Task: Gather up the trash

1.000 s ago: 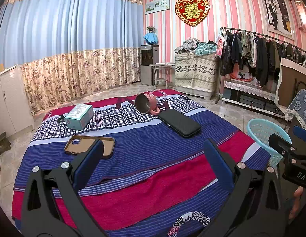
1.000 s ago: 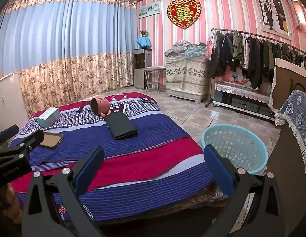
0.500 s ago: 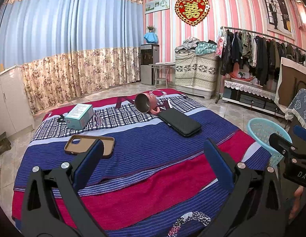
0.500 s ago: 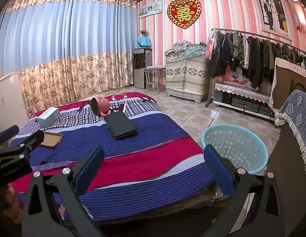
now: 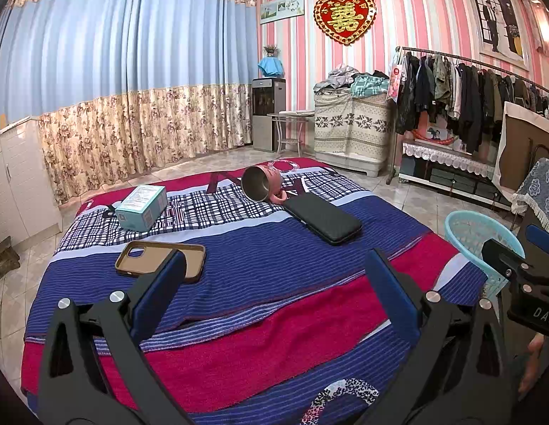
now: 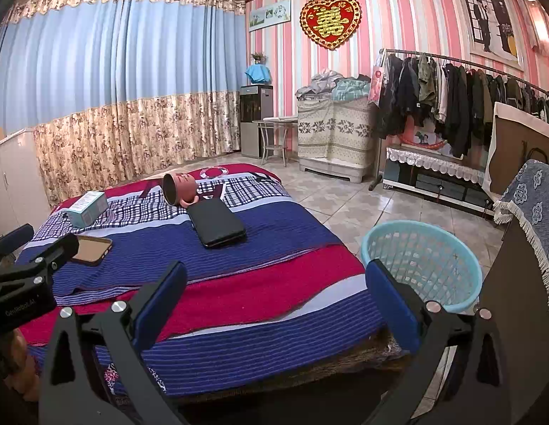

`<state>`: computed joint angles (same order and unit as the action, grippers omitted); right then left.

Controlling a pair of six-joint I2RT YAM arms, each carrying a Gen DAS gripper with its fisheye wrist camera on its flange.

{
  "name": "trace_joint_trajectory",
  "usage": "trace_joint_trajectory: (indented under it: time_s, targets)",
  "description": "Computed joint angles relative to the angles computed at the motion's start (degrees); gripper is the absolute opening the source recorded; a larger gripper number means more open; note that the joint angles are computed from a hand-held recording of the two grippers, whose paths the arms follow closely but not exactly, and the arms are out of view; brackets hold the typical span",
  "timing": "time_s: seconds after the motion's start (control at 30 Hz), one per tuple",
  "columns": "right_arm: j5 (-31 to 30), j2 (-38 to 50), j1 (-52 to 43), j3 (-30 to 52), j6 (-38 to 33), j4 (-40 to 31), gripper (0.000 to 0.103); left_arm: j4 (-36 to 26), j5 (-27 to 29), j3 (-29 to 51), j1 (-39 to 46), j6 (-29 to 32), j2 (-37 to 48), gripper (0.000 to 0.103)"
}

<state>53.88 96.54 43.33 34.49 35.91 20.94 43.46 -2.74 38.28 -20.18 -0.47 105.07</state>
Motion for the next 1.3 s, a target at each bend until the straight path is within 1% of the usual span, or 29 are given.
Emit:
trace_joint_trajectory:
  time_s: [0.9, 1.23, 1.3]
  targets:
    - [-0.1, 0.4, 0.2, -0.6, 0.5, 0.6, 0.098, -0.5, 0.3, 0.1, 0.2, 0.3, -0.3, 0.098]
    - [-0.1, 0.2, 0.1, -0.6, 0.6, 0.5, 0.098, -0.3, 1.0, 0.4, 0.8, 0.4, 0.7, 0.098]
    - [-0.1, 0.2, 0.1, -0.6, 0.6, 0.4, 0.098, 0.8, 1.2, 0.2, 0.9, 0.4, 1.9, 0.098]
